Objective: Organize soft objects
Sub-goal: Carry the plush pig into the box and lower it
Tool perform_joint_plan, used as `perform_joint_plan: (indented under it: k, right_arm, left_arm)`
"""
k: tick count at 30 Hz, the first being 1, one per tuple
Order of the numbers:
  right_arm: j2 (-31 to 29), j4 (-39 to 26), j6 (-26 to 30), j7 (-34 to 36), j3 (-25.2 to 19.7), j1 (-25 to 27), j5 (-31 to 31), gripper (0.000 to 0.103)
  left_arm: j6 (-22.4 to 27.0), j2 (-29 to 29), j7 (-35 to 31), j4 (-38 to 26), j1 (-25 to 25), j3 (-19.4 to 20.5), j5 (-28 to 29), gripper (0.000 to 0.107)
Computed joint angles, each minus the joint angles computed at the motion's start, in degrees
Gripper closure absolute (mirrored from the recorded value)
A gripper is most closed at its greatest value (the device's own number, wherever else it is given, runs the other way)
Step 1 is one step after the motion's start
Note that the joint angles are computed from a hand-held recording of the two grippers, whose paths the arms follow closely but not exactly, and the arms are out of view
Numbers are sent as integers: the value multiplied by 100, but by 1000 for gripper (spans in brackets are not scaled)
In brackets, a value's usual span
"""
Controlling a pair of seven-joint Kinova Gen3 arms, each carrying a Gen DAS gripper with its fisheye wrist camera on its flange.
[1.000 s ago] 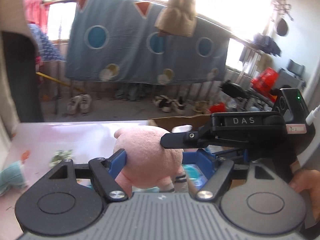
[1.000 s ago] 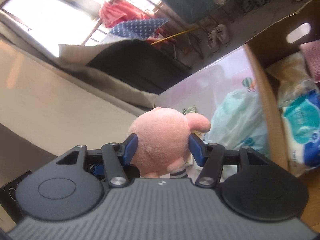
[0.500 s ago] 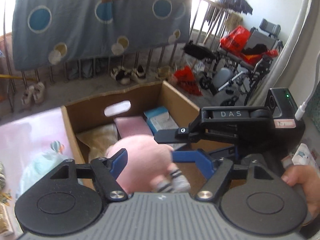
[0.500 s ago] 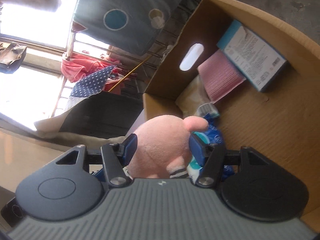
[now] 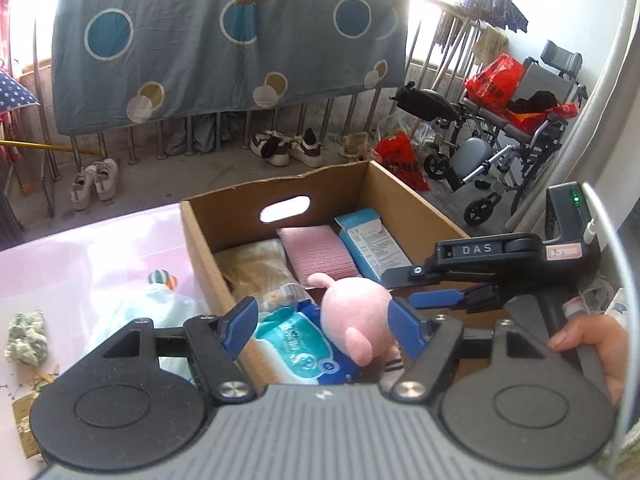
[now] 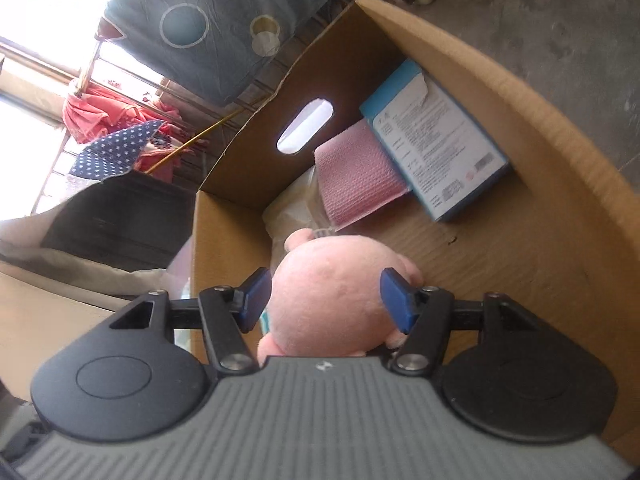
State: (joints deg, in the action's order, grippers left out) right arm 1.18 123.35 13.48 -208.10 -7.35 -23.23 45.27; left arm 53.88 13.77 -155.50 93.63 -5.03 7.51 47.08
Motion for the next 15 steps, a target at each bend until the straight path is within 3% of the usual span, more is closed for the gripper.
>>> perform_joint_plan:
  k: [6, 11, 13, 15]
  right_arm:
    - [-10, -645, 1194, 1398, -1423, 969, -798, 20]
    - [633, -1545, 2359, 2563, -2731, 1591, -655, 16]
    - [999, -1924, 2825, 3029, -2910, 1474, -509, 16]
    - [1360, -2301, 3291, 3495, -2736, 1069, -457, 16]
  left_arm:
    - [241, -171, -241, 110, -356, -222, 139, 34]
    - [236, -212, -260, 179, -601, -430, 91, 34]
    - [215, -202, -230, 195, -708, -496, 81, 34]
    - [195, -181, -181, 188, -808, -547, 52, 34]
